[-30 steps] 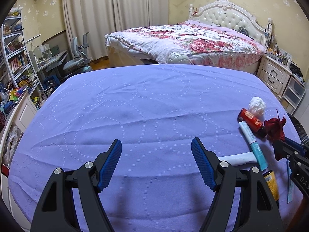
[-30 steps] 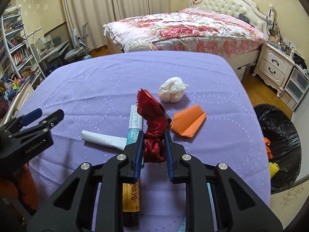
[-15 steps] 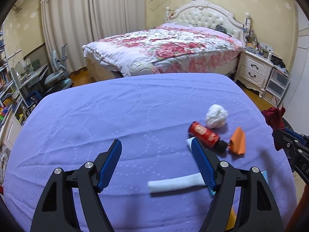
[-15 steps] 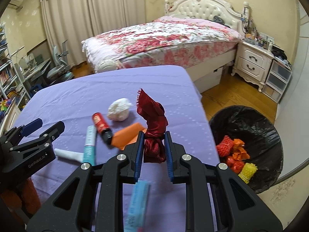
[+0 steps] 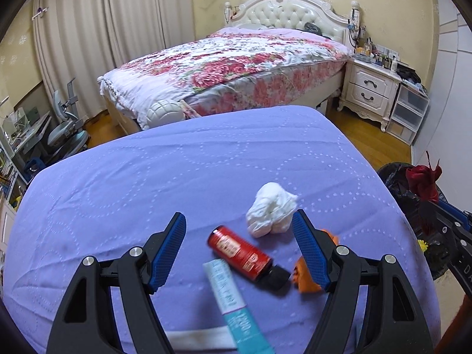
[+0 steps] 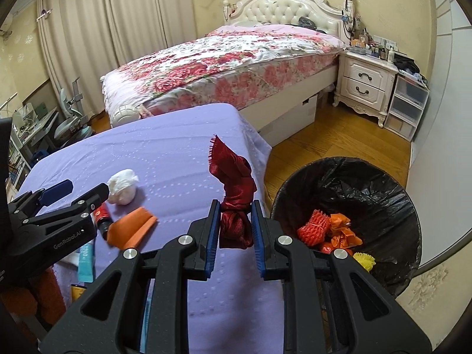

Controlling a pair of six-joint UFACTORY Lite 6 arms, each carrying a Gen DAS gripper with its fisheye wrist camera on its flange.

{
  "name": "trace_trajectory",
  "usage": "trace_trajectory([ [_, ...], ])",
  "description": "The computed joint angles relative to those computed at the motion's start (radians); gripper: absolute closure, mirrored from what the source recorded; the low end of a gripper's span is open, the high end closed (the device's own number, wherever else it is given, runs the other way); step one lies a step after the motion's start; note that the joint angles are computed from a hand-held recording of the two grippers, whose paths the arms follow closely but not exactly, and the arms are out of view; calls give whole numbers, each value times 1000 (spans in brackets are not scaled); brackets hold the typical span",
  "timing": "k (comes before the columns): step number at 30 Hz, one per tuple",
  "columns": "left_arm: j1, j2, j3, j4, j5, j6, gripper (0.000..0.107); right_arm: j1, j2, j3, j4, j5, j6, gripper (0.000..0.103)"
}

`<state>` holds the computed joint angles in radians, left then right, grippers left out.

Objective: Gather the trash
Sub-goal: 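Grasp the white crumpled tissue with the left gripper while the right lifts the red bag, then carry the red bag in the right gripper over the bin while the left carries the tissue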

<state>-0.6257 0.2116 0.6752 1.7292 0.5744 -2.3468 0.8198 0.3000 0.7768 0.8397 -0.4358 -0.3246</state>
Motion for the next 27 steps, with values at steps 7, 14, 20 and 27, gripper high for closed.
trace_trajectory([
  [7,60,112,105,6,-93,43,44,-71,45,15,-153,13,120,82],
  [14,86,127,115,105,-176,-17,71,-95,89,35,-254,19,211,82],
  [20,52,103,89,101,-137,-13,77,-106,91,26,-293,18,254,82],
  [27,8,4,28,69,-101,-3,79,-106,38,-19,-270,10,246,82],
])
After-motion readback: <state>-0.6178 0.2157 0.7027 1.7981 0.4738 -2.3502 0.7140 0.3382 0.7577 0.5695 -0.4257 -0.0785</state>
